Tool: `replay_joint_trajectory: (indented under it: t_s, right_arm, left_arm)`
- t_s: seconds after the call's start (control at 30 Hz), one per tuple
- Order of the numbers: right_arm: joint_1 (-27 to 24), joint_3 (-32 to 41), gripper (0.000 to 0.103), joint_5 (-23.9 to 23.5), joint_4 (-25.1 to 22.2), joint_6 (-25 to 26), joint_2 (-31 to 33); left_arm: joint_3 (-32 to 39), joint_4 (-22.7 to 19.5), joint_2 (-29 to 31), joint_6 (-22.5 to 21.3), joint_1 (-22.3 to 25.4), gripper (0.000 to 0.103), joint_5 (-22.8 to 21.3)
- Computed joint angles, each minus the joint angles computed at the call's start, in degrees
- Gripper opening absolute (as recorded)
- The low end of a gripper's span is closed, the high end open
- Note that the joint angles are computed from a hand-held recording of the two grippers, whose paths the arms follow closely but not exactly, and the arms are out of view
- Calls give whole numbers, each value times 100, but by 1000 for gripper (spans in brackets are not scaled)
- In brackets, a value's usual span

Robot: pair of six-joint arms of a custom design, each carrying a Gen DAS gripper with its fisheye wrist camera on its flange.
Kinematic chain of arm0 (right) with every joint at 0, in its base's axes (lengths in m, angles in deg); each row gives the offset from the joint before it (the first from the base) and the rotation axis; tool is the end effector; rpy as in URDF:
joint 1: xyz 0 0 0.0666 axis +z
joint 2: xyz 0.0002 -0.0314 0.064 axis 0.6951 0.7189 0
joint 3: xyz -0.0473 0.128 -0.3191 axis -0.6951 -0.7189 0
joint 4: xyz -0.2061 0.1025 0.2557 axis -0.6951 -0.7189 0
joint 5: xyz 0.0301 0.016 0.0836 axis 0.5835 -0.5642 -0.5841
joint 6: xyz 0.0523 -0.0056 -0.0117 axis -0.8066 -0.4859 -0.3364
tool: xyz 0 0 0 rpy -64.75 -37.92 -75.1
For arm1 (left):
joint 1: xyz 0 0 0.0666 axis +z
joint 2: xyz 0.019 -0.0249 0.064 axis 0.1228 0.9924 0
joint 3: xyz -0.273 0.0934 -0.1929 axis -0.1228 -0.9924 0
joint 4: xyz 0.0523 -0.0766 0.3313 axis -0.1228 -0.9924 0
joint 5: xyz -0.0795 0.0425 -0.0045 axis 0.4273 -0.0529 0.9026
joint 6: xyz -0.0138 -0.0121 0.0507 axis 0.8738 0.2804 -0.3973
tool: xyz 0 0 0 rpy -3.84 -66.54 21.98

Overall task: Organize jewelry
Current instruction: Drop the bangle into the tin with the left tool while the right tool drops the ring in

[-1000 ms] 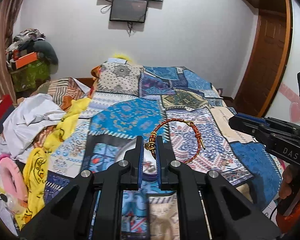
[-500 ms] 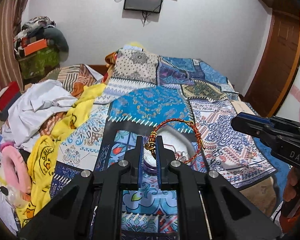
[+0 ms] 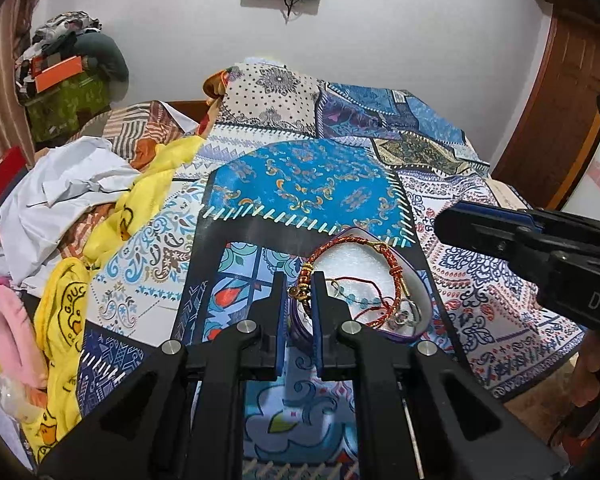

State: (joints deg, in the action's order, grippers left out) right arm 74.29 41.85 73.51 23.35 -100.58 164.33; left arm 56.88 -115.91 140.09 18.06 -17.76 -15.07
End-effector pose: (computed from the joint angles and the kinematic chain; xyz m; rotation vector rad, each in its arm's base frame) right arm 0.4043 0.2296 0.4417 -0.1117 2.3591 0.2796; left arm 0.4777 -0.2265 0.3611 0.4547 2.3361 -0.4166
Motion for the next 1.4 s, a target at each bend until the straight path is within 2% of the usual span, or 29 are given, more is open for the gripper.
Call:
replay_joint_trajectory:
  t_s: [0.3, 0.6, 1.0, 1.1, 1.17, 1.3, 1.4]
  right_arm:
    - [-62, 169, 19, -258, -41, -74, 321]
    - [-120, 336, 19, -533, -340, -45, 589]
    - [-62, 511, 19, -514, -603, -57, 681]
    - [-36, 502, 23, -469, -571, -77, 599]
    - [0, 481, 31, -338, -554, -85, 497]
    - [50, 434, 32, -128, -514, -92, 309]
    - [90, 367, 32, 82, -494, -110, 116]
  left_arm:
    - [166, -13, 248, -165, -40, 9, 134]
    - [174, 8, 247, -143, 16, 9, 243]
    - [72, -41, -32, -63, 60, 10, 121]
    - [56, -75, -118, -57, 51, 11, 80]
    - [48, -91, -188, -63, 38, 15, 37]
    - [6, -81, -364, -60, -13, 20, -58]
    - [-9, -64, -492, -6, -64, 34, -150]
